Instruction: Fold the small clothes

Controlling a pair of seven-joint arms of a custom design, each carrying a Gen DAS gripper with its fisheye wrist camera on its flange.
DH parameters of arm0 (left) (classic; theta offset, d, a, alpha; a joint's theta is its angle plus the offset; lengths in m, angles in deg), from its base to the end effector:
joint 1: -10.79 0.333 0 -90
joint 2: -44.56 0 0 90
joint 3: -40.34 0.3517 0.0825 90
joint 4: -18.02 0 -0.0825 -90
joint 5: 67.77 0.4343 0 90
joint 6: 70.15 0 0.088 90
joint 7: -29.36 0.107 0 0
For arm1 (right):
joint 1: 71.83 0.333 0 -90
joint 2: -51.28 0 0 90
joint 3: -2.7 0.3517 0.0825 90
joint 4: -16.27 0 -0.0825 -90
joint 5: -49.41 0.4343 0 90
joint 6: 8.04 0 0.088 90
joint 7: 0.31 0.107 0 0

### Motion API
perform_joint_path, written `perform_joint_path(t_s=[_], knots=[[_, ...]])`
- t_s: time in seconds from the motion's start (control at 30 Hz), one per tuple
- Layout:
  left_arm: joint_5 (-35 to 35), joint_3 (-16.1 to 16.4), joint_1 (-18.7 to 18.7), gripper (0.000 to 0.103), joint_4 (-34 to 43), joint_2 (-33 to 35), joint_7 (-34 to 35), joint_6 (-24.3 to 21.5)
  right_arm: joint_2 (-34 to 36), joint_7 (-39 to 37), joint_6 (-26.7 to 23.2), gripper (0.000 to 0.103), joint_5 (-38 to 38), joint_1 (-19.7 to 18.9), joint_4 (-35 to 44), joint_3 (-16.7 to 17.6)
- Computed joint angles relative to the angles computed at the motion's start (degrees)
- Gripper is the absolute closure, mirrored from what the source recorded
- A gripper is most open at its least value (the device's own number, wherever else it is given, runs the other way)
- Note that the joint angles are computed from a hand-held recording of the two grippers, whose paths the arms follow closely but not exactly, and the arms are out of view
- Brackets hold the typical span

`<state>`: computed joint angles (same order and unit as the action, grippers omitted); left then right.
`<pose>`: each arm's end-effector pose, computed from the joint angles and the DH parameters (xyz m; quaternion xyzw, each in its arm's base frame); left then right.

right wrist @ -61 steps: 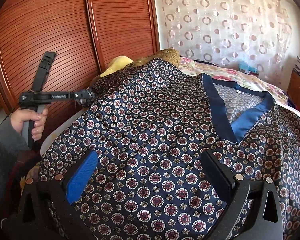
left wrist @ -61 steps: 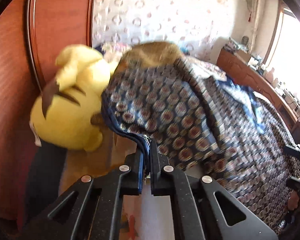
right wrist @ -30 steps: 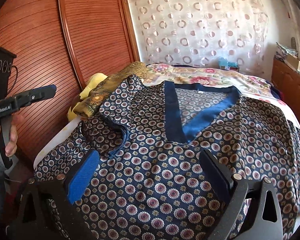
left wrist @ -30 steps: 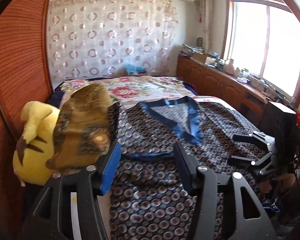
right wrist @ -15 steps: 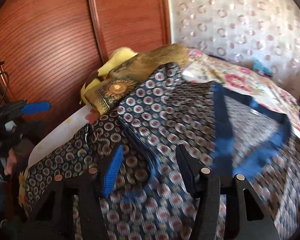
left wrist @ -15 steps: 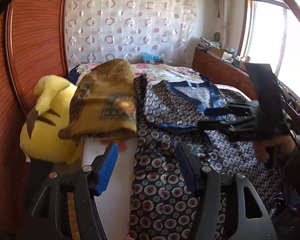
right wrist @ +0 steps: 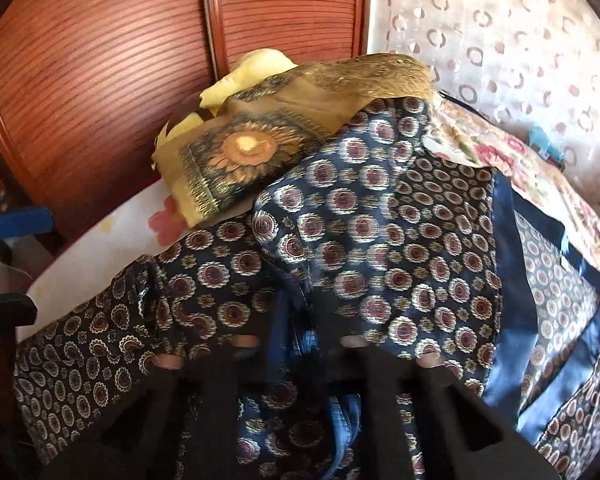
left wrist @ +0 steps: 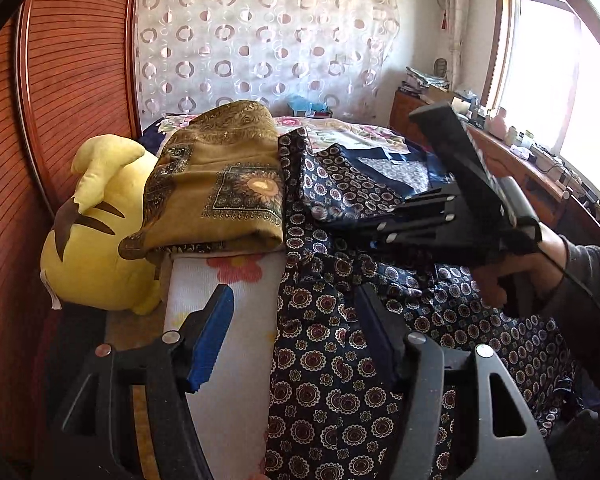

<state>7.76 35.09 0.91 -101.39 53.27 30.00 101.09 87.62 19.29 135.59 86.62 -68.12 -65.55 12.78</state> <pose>0.5927 -0.2294 0.4066 -0.6584 0.6223 -0.3303 0.2649 0.8055 0.1595 0.3805 -0.8930 0.2796 -0.1152 0.3333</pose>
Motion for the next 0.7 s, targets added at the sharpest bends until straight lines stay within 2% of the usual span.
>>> perform_joint_path(t_s=[0.2,0.3,0.37,0.43,0.57,0.7], knots=[[-2.09,-0.2,-0.19,0.039,0.78,0.7,2.2,-0.4,1.03,3.71,4.31,0.096,4.44,-2.35,2.14,0.52],[-5.55,-0.33,-0.24,0.039,2.1,1.79,6.4,-1.07,0.31,1.34,5.8,0.095,7.31,-4.4,1.75,2.05],[-6.98,-0.01,-0.53,0.039,3.5,2.81,8.16,-0.93,-0.31,0.54,7.52,0.082,7.44,-4.47,0.96,1.71],[-9.81,0.11,-0.7,0.039,5.46,4.26,11.58,-1.1,-1.52,-2.11,8.14,0.079,8.65,-5.72,-0.81,2.36],[-17.92,-0.15,-0.81,0.039,11.19,8.42,21.89,-3.12,-3.57,-4.82,9.0,0.06,10.15,-6.55,-4.06,1.93],[-27.65,-1.42,0.28,0.039,17.16,13.22,31.96,-4.76,-4.18,-4.76,9.34,0.059,9.47,-6.93,-5.72,-0.19]])
